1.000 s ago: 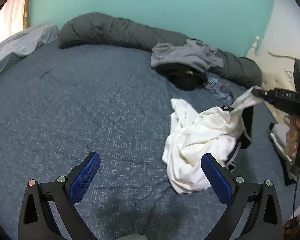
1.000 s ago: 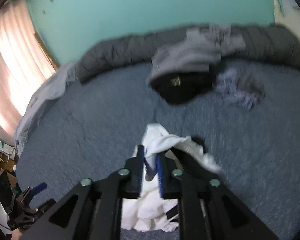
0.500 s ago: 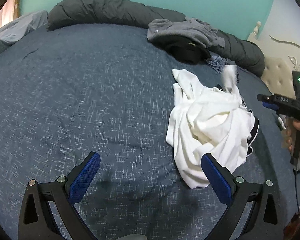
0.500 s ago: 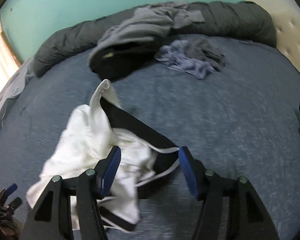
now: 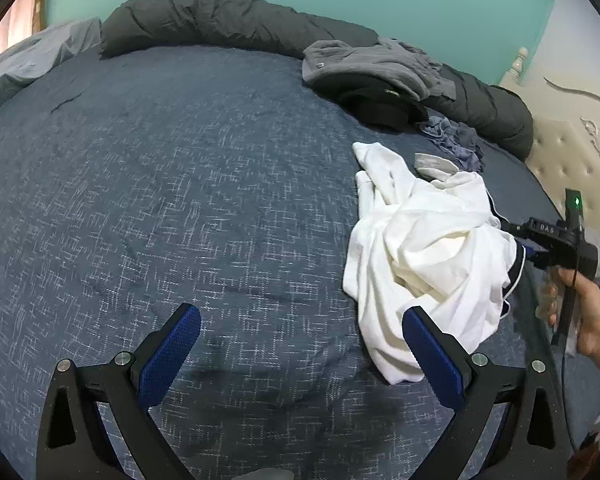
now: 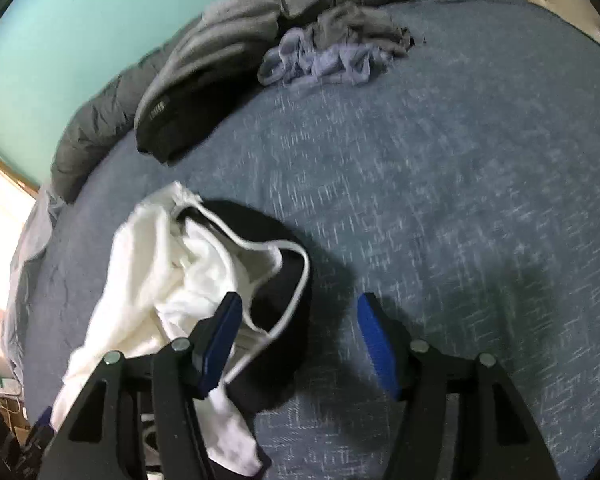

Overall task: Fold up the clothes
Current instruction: 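Grasp the black-trimmed edge of the white garment with the right tool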

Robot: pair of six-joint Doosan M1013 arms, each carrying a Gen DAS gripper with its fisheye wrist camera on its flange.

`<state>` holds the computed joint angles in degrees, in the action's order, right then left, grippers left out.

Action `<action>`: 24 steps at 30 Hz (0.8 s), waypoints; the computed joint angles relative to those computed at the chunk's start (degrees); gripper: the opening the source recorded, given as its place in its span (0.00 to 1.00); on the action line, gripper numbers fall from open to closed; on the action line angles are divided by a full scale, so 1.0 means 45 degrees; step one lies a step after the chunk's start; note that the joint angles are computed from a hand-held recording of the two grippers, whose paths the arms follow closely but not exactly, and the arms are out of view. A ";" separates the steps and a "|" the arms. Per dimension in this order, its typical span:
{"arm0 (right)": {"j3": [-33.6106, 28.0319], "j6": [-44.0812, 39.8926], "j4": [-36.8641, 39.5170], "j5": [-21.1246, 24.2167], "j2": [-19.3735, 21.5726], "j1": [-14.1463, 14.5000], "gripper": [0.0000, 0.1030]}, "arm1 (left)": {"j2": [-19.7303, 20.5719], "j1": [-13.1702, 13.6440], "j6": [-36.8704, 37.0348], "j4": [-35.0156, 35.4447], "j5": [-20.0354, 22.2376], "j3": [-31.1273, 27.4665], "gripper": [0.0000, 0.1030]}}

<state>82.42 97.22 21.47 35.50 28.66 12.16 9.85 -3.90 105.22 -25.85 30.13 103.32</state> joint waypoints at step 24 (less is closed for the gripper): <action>-0.3857 -0.3572 -0.1300 0.1602 0.0550 0.2798 0.02 | -0.0153 0.0392 0.0131 -0.0495 0.0062 -0.0066 1.00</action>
